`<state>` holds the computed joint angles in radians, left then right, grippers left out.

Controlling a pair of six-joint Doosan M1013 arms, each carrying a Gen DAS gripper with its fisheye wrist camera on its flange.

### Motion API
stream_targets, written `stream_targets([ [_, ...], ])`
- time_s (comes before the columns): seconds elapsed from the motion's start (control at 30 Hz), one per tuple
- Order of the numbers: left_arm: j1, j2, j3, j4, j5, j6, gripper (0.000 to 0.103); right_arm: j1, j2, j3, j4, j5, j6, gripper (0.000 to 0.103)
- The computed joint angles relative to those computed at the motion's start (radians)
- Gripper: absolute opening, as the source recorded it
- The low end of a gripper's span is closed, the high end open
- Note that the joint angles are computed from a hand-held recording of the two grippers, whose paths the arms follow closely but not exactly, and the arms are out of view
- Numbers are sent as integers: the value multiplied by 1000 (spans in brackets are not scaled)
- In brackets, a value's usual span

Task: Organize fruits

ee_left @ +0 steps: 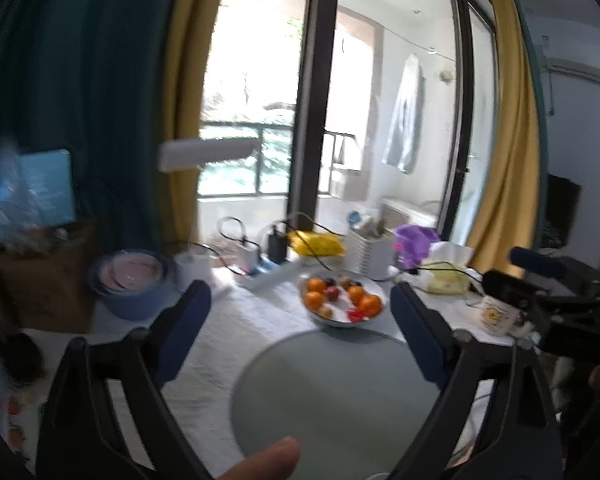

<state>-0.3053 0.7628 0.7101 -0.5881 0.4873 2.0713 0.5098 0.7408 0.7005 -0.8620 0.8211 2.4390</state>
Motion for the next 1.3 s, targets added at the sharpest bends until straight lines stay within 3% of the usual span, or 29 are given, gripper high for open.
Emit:
stream_targets([
  [0.27,-5,-80,121,31,-125,40,97,29,-47,69,-134,16,141,82],
  [0.4,1,-104,158,-103,-104,143,97,43,-75,109,-195,31,207,82],
  [0.73,-5,-143,216,-226,-122,261,97,63,-117,167,-292,36,286,83],
  [1.3,-8,-144,218,-192,-127,226,97,60,-117,165,-254,27,265,83],
])
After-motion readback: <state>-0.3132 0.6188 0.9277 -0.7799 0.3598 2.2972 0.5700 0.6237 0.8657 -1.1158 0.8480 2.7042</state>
